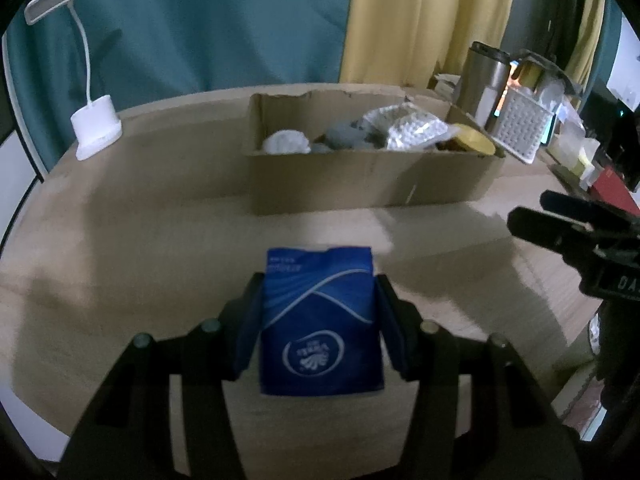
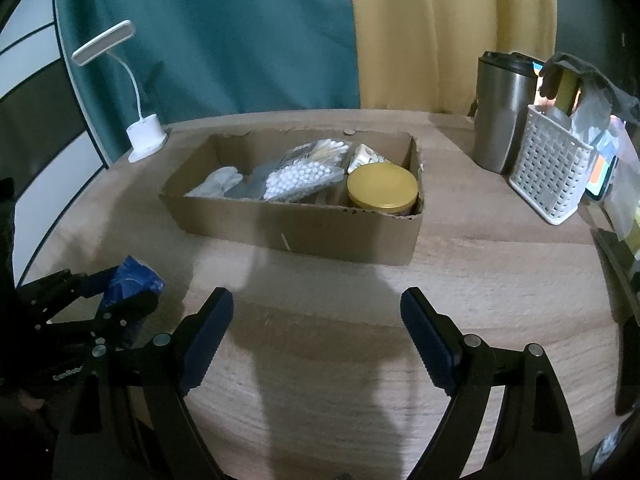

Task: Organize objects
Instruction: 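Lift and carry the blue tissue pack with the left tool over the box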

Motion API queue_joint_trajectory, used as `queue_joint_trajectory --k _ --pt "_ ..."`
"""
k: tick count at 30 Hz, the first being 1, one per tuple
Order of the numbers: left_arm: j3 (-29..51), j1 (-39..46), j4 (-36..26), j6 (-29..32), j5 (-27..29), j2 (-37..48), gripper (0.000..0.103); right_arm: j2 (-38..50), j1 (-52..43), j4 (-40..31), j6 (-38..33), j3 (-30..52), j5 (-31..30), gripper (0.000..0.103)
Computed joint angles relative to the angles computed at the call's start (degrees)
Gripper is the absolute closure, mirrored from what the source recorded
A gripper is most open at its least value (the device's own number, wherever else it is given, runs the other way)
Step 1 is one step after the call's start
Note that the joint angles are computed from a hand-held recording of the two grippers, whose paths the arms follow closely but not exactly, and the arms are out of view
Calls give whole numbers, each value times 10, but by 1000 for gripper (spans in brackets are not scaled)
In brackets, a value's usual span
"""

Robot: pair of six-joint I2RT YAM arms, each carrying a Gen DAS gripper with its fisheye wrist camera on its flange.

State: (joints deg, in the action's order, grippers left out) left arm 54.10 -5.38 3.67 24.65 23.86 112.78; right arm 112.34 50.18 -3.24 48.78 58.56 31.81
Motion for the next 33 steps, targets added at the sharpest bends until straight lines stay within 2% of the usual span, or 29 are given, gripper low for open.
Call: queue_joint_trajectory --k 33 --pt "81 -33 -35 -49 7 9 49 -20 -56 9 -50 4 -21 15"
